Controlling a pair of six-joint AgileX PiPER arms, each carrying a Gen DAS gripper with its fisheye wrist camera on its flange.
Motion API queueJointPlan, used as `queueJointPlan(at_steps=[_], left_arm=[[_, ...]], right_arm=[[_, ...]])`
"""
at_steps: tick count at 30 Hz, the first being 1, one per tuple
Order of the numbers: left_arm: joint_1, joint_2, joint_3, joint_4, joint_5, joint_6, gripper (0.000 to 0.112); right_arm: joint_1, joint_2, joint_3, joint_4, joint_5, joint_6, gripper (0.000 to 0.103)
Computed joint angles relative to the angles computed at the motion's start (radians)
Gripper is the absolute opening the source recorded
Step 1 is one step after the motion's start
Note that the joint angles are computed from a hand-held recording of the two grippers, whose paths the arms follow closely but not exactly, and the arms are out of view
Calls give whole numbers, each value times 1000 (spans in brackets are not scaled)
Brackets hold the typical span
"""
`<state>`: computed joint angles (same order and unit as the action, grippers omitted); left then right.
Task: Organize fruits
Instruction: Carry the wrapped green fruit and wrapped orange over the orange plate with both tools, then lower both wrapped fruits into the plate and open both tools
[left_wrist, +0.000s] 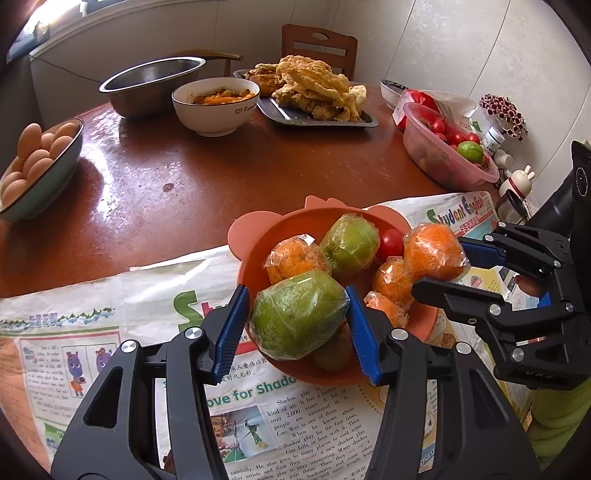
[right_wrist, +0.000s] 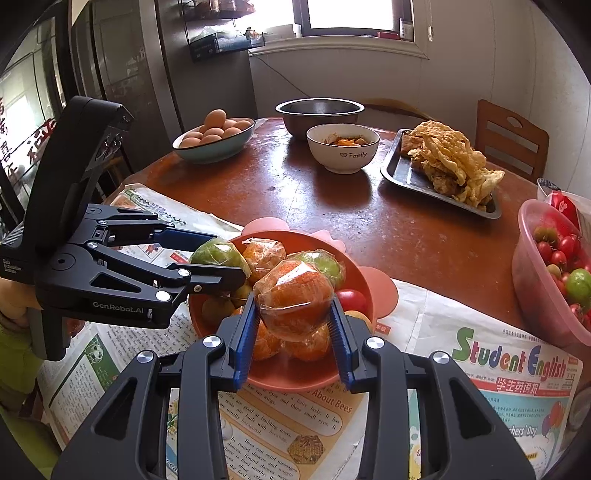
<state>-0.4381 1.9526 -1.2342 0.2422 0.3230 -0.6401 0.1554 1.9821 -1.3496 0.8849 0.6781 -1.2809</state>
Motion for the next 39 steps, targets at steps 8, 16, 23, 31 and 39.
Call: queueJointPlan(at_steps=[8, 16, 23, 31, 39], left_arm=[[6, -2, 9, -27, -18, 26, 45], [4, -3, 9, -23, -17, 21, 45], [4, -3, 9, -24, -18, 22, 45], [5, -2, 8, -25, -18, 22, 45], [2, -4, 11, -12, -20, 10, 45]], right_arm=[[25, 24, -18, -39, -24, 21, 35], [36, 49, -42, -67, -32, 39, 36], [46, 55, -47, -85, -40, 55, 39], [44, 33, -25, -63, -54, 24, 47], [23, -6, 17, -38, -65, -11, 51]])
